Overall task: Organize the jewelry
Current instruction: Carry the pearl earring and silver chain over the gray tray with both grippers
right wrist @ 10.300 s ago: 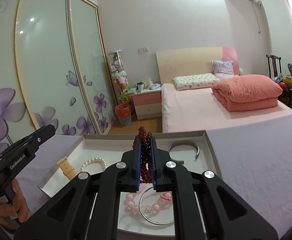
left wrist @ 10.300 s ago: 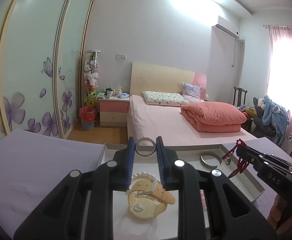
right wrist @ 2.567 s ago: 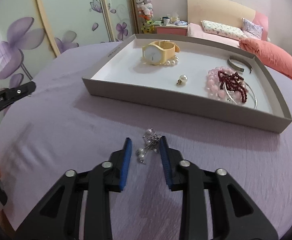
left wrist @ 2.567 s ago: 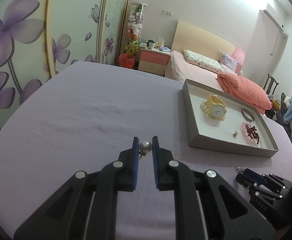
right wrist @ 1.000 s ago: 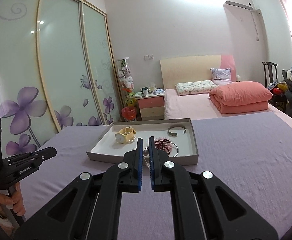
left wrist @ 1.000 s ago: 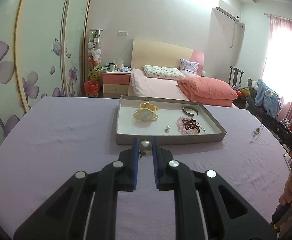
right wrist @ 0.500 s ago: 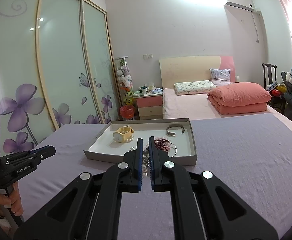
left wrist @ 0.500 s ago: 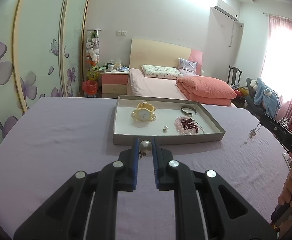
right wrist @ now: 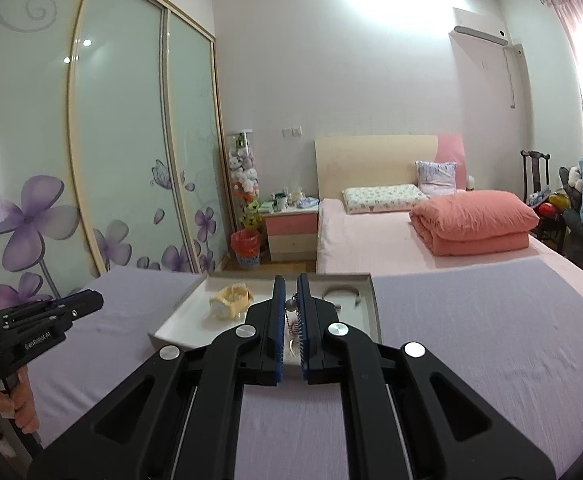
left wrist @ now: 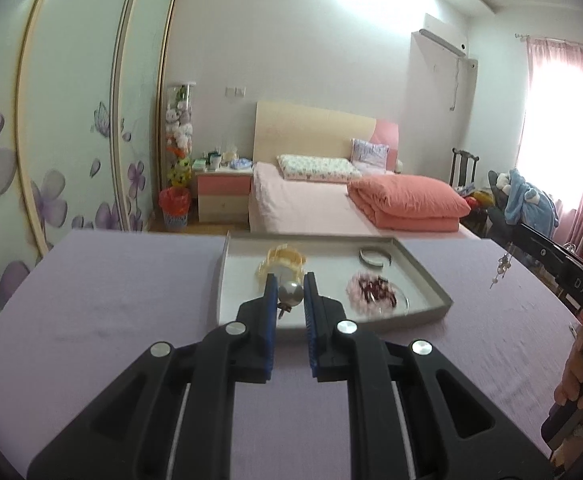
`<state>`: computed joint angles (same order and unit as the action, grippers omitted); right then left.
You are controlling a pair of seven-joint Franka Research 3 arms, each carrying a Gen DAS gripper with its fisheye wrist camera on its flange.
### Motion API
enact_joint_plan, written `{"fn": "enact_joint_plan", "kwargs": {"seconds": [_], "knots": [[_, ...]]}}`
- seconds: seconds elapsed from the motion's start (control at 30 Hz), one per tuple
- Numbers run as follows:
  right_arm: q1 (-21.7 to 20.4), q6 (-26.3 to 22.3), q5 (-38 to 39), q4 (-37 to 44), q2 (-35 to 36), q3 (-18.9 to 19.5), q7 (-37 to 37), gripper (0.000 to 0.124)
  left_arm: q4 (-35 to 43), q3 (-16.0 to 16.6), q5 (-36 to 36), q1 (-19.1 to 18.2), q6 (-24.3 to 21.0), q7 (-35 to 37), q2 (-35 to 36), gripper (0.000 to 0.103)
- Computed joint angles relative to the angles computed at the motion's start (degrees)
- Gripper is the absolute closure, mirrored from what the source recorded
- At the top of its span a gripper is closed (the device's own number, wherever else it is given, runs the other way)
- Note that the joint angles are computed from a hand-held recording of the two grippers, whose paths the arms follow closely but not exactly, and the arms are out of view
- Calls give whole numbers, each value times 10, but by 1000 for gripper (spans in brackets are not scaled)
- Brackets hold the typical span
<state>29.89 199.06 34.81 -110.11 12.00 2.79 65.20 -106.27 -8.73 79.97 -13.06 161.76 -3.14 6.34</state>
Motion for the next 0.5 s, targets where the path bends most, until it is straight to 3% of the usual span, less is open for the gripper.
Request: {"fn": "enact_joint_plan", "kwargs": {"seconds": [0.23,0.5], "knots": [[-29,-1,-61,80,65,13,33,117,99,20,44,-14,6,-20,79,89],[-30,-32,-84,162,130,0,63,117,207,61,20,-37,20,5,165,89]]}}
